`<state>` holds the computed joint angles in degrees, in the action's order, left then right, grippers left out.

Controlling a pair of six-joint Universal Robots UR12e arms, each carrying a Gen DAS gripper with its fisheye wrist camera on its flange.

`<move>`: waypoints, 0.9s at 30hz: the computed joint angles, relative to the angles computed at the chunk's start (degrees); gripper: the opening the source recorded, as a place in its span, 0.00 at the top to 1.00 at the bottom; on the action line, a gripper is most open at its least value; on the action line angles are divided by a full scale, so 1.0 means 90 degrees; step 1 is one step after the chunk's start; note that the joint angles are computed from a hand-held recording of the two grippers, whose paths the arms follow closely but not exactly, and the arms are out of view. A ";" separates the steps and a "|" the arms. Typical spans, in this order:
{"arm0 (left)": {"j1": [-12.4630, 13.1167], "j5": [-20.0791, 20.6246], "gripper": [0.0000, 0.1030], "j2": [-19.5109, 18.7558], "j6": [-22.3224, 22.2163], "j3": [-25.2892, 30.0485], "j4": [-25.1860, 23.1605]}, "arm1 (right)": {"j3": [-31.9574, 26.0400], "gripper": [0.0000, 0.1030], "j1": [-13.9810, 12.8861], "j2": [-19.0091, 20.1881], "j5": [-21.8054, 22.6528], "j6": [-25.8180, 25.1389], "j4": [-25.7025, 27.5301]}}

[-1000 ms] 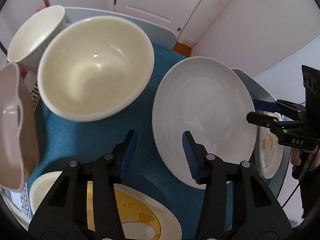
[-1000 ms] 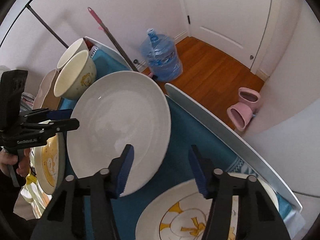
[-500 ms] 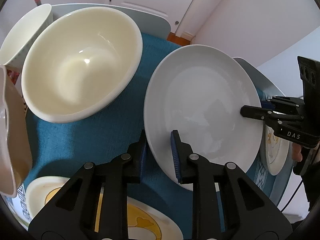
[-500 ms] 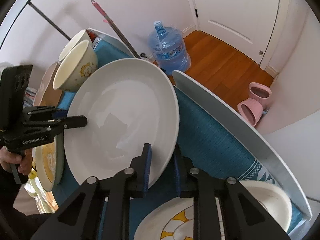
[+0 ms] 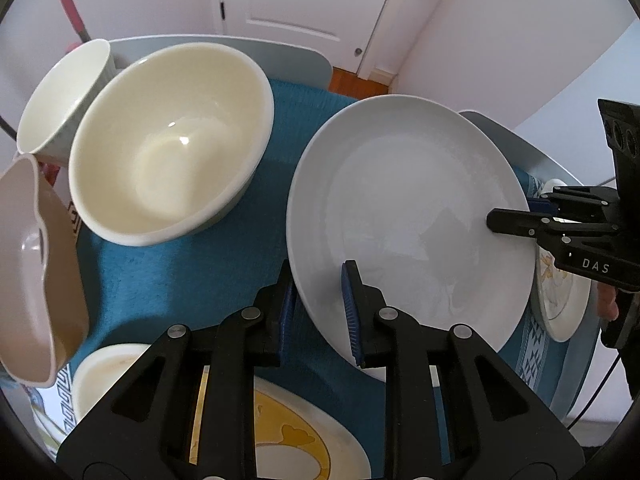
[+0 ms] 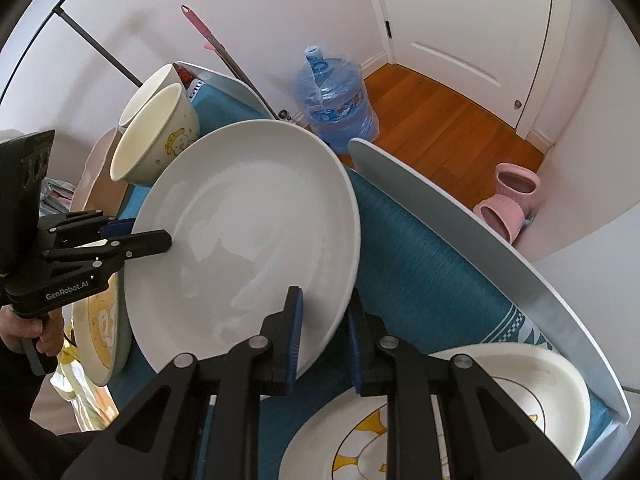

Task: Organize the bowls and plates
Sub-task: 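Carry the white plate onto the yellow plate and release it with the right gripper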

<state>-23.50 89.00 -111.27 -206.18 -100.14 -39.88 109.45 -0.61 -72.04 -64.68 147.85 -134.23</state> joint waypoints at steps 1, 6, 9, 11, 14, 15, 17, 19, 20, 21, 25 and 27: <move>-0.0010 0.0019 0.81 0.0016 0.0007 -0.0011 0.0020 | 0.0015 0.82 0.0001 -0.0022 -0.0004 0.0014 -0.0034; -0.0019 0.0069 0.81 0.0192 0.0004 -0.0120 0.0159 | 0.0109 0.82 -0.0001 -0.0175 0.0008 0.0046 -0.0155; -0.0024 0.0133 0.81 0.0402 0.0041 -0.0243 0.0260 | 0.0215 0.82 -0.0006 -0.0361 0.0060 0.0049 -0.0204; -0.0009 0.0151 0.81 0.0556 0.0098 -0.0348 0.0339 | 0.0282 0.82 0.0012 -0.0494 0.0077 0.0104 -0.0209; -0.0040 0.0244 0.81 0.0822 0.0135 -0.0562 0.0503 | 0.0436 0.82 0.0053 -0.0741 0.0151 0.0246 -0.0314; -0.0033 0.0250 0.81 0.0900 0.0165 -0.0634 0.0551 | 0.0512 0.82 0.0077 -0.0836 0.0164 0.0322 -0.0381; 0.0023 0.0239 0.81 0.1128 0.0271 -0.0839 0.0627 | 0.0685 0.82 0.0143 -0.1035 0.0182 0.0550 -0.0541; 0.0081 0.0178 0.81 0.1354 0.0401 -0.1068 0.0712 | 0.0855 0.82 0.0210 -0.1211 0.0188 0.0786 -0.0691; 0.0175 0.0107 0.81 0.1487 0.0546 -0.1167 0.0701 | 0.0954 0.82 0.0262 -0.1301 0.0170 0.0949 -0.0791; 0.0216 0.0063 0.81 0.1590 0.0653 -0.1252 0.0696 | 0.1030 0.82 0.0307 -0.1368 0.0148 0.1072 -0.0865; 0.0481 -0.0215 0.81 0.1983 0.1139 -0.1587 0.0588 | 0.1392 0.82 0.0605 -0.1643 -0.0072 0.1804 -0.1231; 0.0594 -0.0357 0.81 0.2125 0.1357 -0.1791 0.0562 | 0.1535 0.82 0.0776 -0.1720 -0.0242 0.2162 -0.1385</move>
